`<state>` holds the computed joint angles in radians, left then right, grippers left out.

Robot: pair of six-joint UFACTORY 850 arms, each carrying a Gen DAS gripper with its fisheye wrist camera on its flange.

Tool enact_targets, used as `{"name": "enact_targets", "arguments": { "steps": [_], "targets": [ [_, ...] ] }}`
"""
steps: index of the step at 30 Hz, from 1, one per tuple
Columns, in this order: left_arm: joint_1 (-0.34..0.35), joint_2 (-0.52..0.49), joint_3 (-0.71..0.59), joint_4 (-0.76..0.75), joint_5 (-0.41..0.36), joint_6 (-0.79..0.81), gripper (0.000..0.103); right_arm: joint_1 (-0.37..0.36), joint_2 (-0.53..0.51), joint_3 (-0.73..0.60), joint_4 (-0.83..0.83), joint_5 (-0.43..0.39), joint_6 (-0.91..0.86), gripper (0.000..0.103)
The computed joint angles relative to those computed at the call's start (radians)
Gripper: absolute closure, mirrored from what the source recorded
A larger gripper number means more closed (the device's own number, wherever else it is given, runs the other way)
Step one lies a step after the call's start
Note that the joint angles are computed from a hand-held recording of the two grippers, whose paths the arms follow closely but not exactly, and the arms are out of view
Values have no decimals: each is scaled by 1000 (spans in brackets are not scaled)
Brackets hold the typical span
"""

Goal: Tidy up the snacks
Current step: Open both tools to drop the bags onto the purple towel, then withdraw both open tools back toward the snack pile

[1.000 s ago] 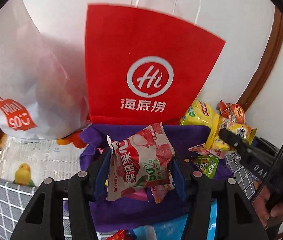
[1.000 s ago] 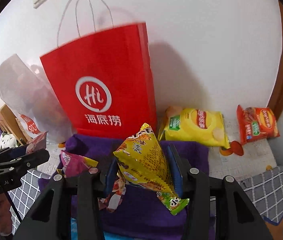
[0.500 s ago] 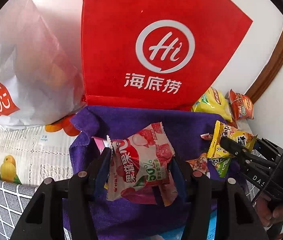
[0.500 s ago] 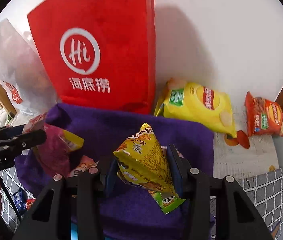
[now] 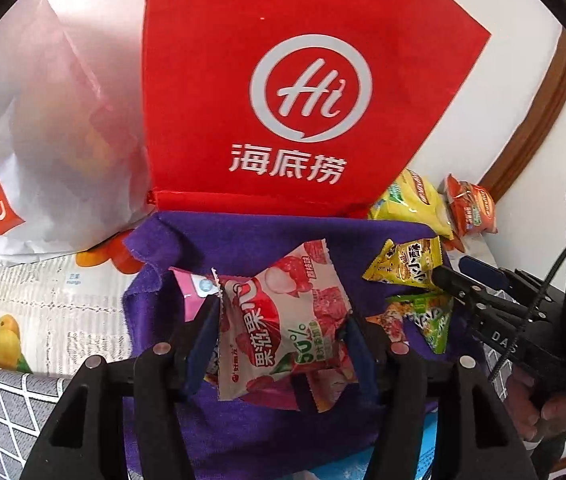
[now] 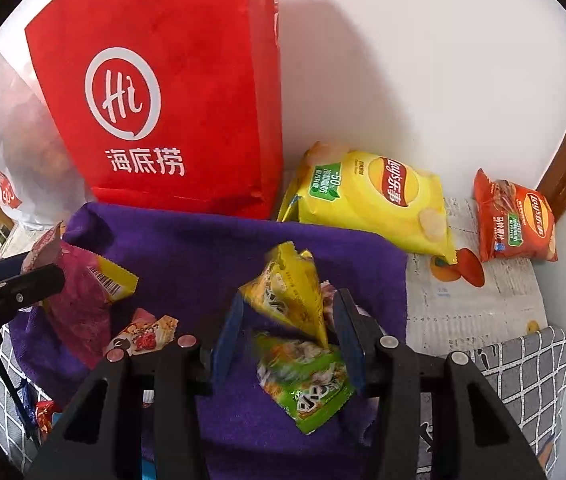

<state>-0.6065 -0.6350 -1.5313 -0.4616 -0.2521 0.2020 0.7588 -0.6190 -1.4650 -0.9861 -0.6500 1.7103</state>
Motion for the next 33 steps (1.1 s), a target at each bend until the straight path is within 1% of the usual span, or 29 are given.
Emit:
{"name": "enact_targets", "arguments": {
  "steps": [3,4,5,7,9,10,12,13,14,16,19,22,26,28,31,33],
  "targets": [
    [-4,-6,-7,9,-1,0,43,2,2,-5,8,-22,0,56],
    [-4,-6,-8,4,-3,6,43,4,10,3,-8,-21,19,54],
    [-4,-6,-8,-1,-3,12,43,6,21,14,-28,-18,44,48],
    [-3,-5,-7,-22,-4,31,42,10,36,28,-62,-18,87,42],
    [1,-3,-6,-101,-14,107,40,14,51,41,-98,-24,133,37],
    [2,-2,-6,-137,-21,143,36,14,56,44,-100,-27,141,31],
    [-2,5,-2,-133,-10,150,31,17,67,50,-108,-38,153,30],
    [-4,11,1,-133,-6,156,23,20,72,54,-115,-45,161,30],
    [-5,18,9,-151,1,179,18,24,76,54,-118,-61,166,30],
    [-8,39,29,-222,15,254,18,32,83,54,-120,-89,174,30],
    [-10,61,45,-257,19,288,18,45,100,64,-132,-111,214,30],
    [-15,88,68,-322,29,357,18,62,115,68,-99,-136,194,30],
    [-28,142,115,-382,63,432,18,112,121,58,-54,-246,168,30],
    [-35,182,155,-459,86,516,18,135,131,62,-37,-276,172,29],
    [-41,243,212,-422,94,478,19,165,149,71,12,-307,193,25],
    [-40,286,258,-479,104,527,19,188,154,70,43,-347,200,25]
  ]
}}
